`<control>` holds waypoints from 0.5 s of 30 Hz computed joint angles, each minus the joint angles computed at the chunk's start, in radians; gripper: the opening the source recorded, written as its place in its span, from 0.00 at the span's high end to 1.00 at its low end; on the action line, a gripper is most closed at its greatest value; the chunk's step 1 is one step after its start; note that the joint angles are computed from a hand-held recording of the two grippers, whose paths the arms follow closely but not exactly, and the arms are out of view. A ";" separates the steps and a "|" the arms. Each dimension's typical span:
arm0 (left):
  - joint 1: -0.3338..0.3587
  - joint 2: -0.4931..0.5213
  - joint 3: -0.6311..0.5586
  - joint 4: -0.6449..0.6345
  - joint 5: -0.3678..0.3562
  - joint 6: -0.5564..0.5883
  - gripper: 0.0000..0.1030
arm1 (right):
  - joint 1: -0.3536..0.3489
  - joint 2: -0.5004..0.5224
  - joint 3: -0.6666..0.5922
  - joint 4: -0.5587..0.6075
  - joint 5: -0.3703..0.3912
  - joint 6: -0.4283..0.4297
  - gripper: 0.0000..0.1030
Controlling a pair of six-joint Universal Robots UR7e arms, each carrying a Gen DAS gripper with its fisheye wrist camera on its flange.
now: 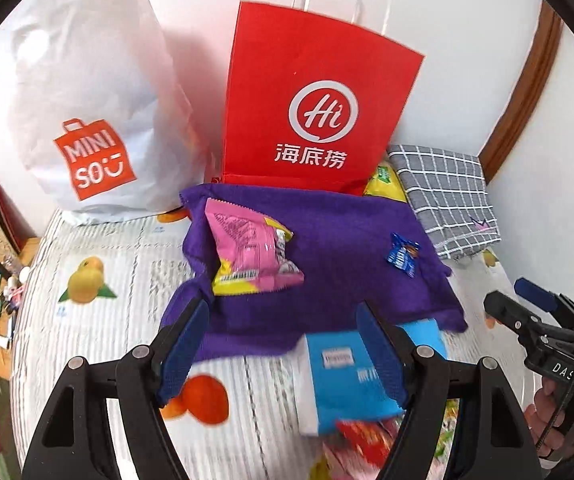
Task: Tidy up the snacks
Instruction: 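Withdraw both tools from the towel back toward the snack pile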
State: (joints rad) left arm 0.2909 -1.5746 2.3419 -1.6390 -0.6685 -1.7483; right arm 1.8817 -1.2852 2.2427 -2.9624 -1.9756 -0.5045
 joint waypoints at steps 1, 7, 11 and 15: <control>-0.016 0.001 -0.003 0.030 -0.004 -0.025 0.27 | -0.003 -0.024 0.013 0.015 0.000 0.003 0.15; -0.133 0.008 -0.008 0.126 -0.060 -0.131 0.27 | -0.064 -0.196 0.119 0.022 0.097 -0.043 0.15; -0.183 0.028 -0.012 0.153 -0.082 -0.189 0.27 | -0.104 -0.261 0.160 0.037 0.104 -0.062 0.15; -0.228 0.047 -0.005 0.146 -0.109 -0.223 0.27 | -0.150 -0.313 0.207 0.034 0.100 -0.116 0.16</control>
State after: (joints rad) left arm 0.0632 -1.5277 2.3369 -1.4926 -0.7774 -1.9711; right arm 1.7312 -1.5977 2.4500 -2.9281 -1.8757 -0.6205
